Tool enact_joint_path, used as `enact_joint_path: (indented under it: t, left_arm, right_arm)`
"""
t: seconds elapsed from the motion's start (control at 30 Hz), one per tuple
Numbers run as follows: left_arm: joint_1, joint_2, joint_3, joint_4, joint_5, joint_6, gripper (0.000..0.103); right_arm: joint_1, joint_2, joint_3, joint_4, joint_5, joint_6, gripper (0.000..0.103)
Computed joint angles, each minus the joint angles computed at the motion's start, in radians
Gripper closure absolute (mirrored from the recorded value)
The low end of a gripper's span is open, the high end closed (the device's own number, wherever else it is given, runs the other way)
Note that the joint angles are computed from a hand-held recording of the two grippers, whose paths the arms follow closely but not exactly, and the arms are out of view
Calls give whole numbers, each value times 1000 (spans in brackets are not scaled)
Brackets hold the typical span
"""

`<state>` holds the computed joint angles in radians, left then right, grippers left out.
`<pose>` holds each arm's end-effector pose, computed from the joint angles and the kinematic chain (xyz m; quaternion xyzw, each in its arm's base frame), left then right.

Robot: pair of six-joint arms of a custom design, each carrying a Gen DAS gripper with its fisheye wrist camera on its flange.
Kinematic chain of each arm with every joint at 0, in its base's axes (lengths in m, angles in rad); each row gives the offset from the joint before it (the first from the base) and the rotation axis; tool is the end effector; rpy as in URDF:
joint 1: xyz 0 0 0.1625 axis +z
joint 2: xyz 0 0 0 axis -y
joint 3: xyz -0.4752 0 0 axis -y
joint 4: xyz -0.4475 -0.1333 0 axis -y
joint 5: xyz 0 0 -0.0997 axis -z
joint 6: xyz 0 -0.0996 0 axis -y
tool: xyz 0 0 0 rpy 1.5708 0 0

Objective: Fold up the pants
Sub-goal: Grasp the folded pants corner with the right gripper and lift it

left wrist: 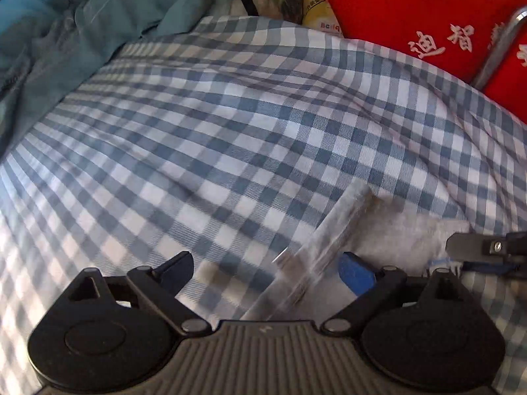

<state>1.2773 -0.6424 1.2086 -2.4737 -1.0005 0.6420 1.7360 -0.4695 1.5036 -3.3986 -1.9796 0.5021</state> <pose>-0.0755 -0.8964 0.1610 0.3845 0.8657 -0.1103 0.3010 0.2220 -0.7615 -0.0001 -0.2287 -0.8771 0.4189 0.0529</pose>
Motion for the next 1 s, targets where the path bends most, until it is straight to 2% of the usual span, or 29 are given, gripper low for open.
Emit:
enact_joint_path:
  t: [0.07, 0.13, 0.17, 0.2, 0.27, 0.37, 0.4, 0.47, 0.53, 0.6, 0.67, 0.77, 0.8, 0.9, 1.0]
  left_arm:
    - [3, 3, -5, 5, -20, -41, 5]
    - [1, 0, -5, 11, -40, -62, 5]
    - [-1, -2, -3, 9, -48, -56, 5]
    - [-4, -3, -3, 2, -54, -40, 5]
    - [-7, -4, 18, -42, -58, -5, 5]
    - [-18, 31, 28, -106, 50, 60, 1]
    - [-14, 38, 25, -122, 42, 46, 0]
    - [-13, 42, -5, -55, 44, -48, 0]
    - [-19, 38, -13, -36, 60, -93, 1]
    - [-26, 34, -13, -45, 84, -101, 1]
    - [-30, 22, -11, -39, 80, -125, 1]
    - [-39, 15, -35, 19, 83, -188, 1]
    - [-41, 15, -45, 38, 84, -205, 1]
    - [-42, 6, -58, 67, 51, -227, 1]
    - [-42, -6, -53, 87, 25, -239, 1]
  right_arm:
    - [0, 8, -12, -5, -10, 3, 62]
    - [5, 15, -25, 4, -40, -2, 74]
    - [7, 17, -32, 13, -65, -5, 88]
    - [7, 21, -41, 17, -68, -13, 91]
    - [7, 20, -35, -6, -61, -52, 93]
    - [21, 21, -40, 16, -101, -137, 94]
    - [20, 22, -41, 39, -112, -144, 94]
    - [9, 24, -30, 10, -91, -161, 96]
    - [8, 20, -26, 1, -79, -204, 91]
    - [8, 9, -12, -8, -61, -236, 72]
    - [8, 0, 4, -20, -44, -288, 58]
    - [11, -1, 8, -29, -25, -450, 36]
    - [11, 1, 3, -27, -15, -519, 31]
    - [7, 7, -18, -18, -1, -686, 31]
    - [-20, -4, -34, 38, 92, -739, 31]
